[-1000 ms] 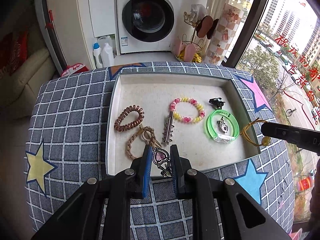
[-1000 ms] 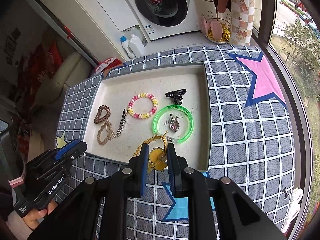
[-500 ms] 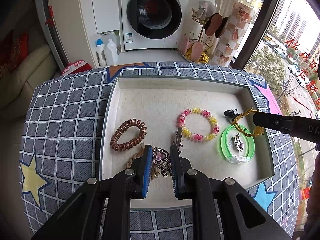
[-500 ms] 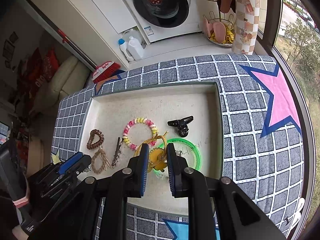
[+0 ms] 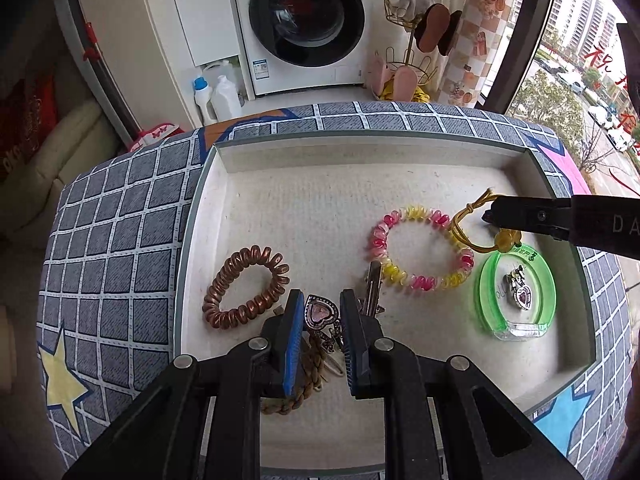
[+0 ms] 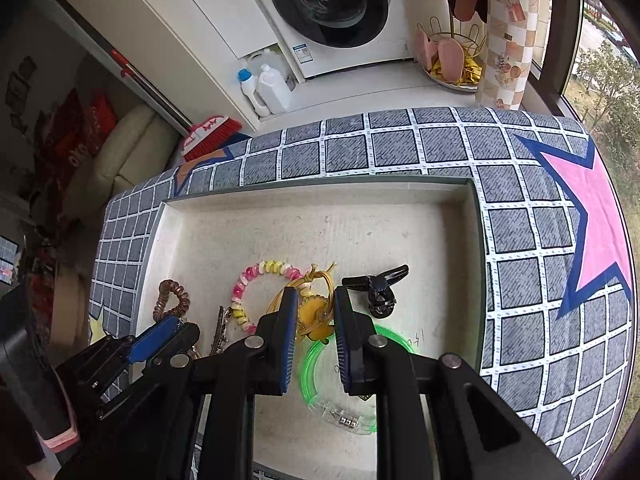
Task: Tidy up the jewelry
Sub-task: 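Carry the heart charm and yellow hair tie into the white tray and open both tools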
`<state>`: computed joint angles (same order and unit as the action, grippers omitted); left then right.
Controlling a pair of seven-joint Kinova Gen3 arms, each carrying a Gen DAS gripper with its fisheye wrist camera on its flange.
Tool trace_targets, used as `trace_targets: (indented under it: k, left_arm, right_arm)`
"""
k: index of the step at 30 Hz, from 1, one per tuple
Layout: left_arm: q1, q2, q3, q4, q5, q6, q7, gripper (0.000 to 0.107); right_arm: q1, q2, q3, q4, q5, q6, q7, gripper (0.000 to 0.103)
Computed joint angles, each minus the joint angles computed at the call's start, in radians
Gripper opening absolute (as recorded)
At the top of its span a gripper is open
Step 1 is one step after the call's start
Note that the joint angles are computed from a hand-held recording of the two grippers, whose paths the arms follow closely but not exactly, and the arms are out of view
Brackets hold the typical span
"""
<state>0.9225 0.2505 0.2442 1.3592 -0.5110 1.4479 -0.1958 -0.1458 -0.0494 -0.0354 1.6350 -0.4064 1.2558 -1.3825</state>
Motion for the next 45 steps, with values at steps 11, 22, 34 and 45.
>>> trace_targets:
  k: [11, 22, 34, 45]
  left_arm:
    - [0.000, 0.018, -0.012, 0.008, 0.021, 0.003, 0.008, 0.031]
    - [0.006, 0.037, -0.015, -0.026, 0.029, 0.038, -0.013, 0.031]
    - [0.018, 0.031, -0.015, -0.057, 0.023, 0.065, -0.031, 0.031]
    - [0.034, 0.051, -0.013, -0.097, 0.011, 0.108, -0.064, 0.031]
  right_arm:
    - [-0.019, 0.036, -0.021, 0.006, 0.062, 0.001, -0.018, 0.020]
    - [-0.014, 0.047, -0.016, -0.001, 0.049, 0.030, -0.025, 0.040]
    - [0.028, 0.015, 0.015, -0.006, -0.017, 0.067, -0.030, 0.049]
    - [0.059, -0.016, 0.035, 0.008, 0.000, 0.099, -0.035, 0.050]
